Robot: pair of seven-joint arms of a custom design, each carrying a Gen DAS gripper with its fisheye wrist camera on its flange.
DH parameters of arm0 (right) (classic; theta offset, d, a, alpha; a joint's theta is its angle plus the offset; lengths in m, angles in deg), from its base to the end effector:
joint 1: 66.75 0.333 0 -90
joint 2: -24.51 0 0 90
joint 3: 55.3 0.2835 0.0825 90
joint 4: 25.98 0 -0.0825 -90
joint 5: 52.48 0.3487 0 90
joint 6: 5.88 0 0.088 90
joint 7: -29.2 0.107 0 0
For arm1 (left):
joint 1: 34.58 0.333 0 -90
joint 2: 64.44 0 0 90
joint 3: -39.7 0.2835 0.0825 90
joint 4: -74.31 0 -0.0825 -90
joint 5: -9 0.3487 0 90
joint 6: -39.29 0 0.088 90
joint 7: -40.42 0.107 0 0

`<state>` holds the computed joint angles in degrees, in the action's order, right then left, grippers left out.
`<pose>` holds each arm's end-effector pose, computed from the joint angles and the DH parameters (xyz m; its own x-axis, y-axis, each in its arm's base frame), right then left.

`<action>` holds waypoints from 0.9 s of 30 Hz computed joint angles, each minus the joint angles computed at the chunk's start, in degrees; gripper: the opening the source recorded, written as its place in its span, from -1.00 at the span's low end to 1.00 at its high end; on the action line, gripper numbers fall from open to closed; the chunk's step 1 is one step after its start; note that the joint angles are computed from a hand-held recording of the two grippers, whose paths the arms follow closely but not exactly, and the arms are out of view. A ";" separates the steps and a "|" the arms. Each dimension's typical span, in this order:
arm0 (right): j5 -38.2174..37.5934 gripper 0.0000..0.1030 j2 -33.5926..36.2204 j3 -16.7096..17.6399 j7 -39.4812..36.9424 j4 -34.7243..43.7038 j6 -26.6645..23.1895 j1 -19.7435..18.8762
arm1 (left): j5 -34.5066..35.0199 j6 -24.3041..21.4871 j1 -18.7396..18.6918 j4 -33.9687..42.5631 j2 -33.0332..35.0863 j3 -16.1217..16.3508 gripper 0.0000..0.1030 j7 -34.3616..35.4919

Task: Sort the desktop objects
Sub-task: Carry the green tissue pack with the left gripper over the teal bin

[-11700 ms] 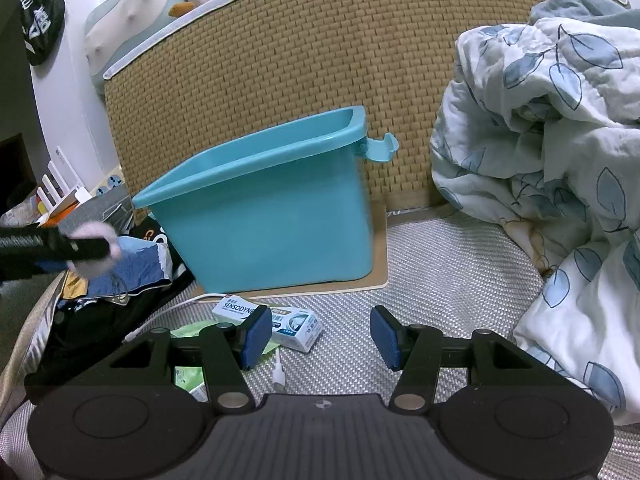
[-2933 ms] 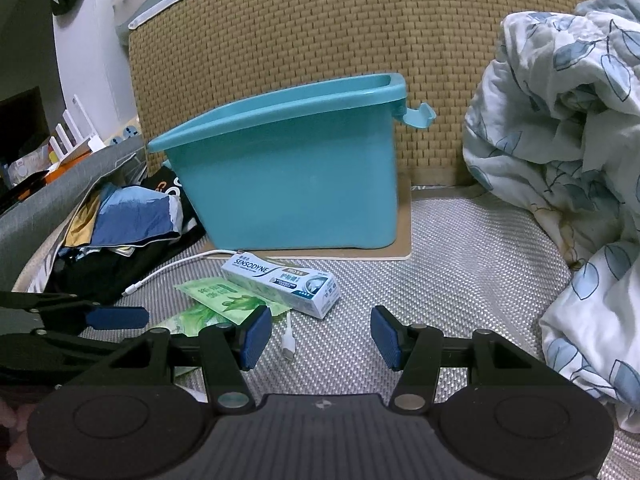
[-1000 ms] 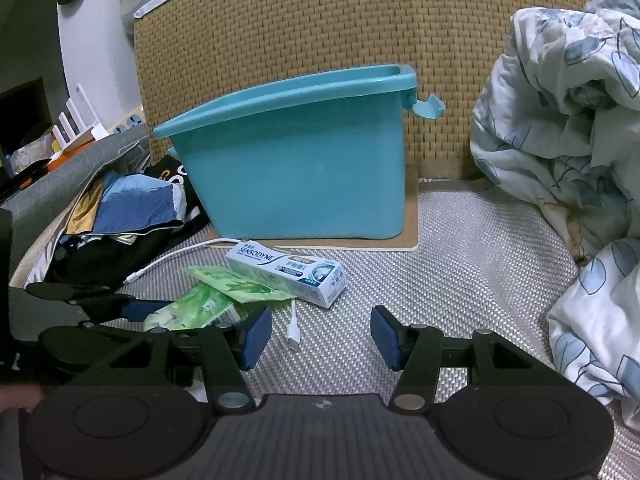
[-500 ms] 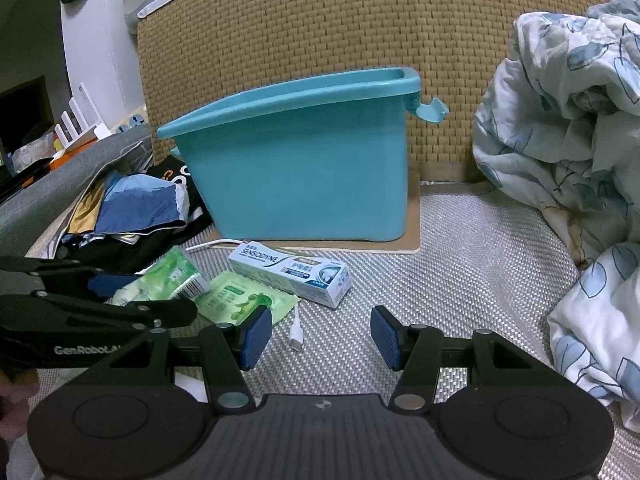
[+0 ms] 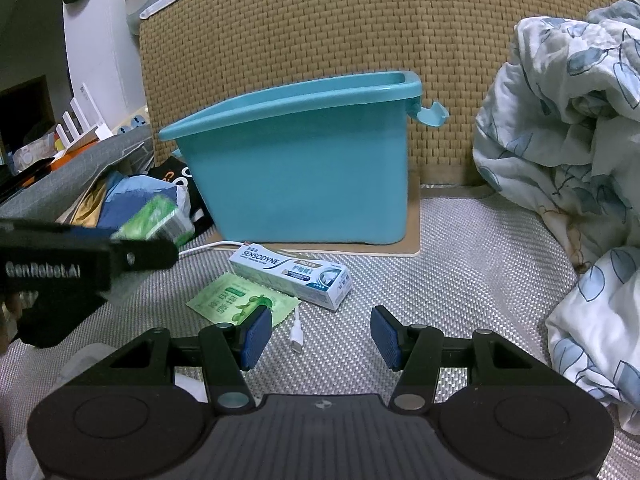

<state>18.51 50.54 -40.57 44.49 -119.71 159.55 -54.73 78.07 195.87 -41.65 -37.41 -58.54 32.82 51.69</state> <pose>0.6236 0.2246 0.4061 0.6240 -0.7610 -0.1774 -0.4978 -0.2121 -0.8410 0.5574 -0.1731 0.4692 0.1788 -0.9828 -0.0461 -0.5537 -0.0618 -0.8304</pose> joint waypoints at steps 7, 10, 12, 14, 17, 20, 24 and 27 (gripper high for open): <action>0.97 0.14 -0.06 0.21 -0.76 0.13 0.07 -0.16 | 0.94 -0.83 -0.19 3.35 1.08 0.31 0.17 -0.95; 1.49 0.14 -0.12 0.27 -1.51 0.17 0.30 -0.14 | 0.81 -0.68 -0.19 4.67 1.74 0.57 0.17 -0.77; 1.68 0.14 -0.10 0.29 -2.03 0.27 0.59 -0.04 | 0.53 -0.75 -0.24 5.75 2.27 0.73 0.17 -0.46; 1.81 0.14 -0.07 0.29 -2.31 0.37 0.60 -0.02 | 0.20 -0.81 -0.31 6.77 2.73 0.91 0.17 -0.03; 2.35 0.14 -0.30 0.36 -2.86 0.16 0.50 -0.12 | 0.05 -0.93 -0.50 8.25 3.24 1.17 0.17 0.04; 2.65 0.14 -0.32 0.26 -3.26 0.16 0.51 -0.08 | -0.17 -0.90 -0.58 10.09 3.96 1.53 0.17 -0.02; 2.97 0.14 -0.49 0.17 -3.49 0.09 0.50 -0.02 | -1.00 -1.06 -0.73 12.90 5.11 1.94 0.17 0.86; 2.93 0.14 -0.48 0.01 -3.22 0.17 0.28 0.03 | -1.55 -1.07 -0.84 15.40 6.12 2.39 0.17 1.87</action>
<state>21.44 50.05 -40.55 41.26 -119.54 159.83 -54.71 76.52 194.80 -42.50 -22.02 -52.42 35.22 53.55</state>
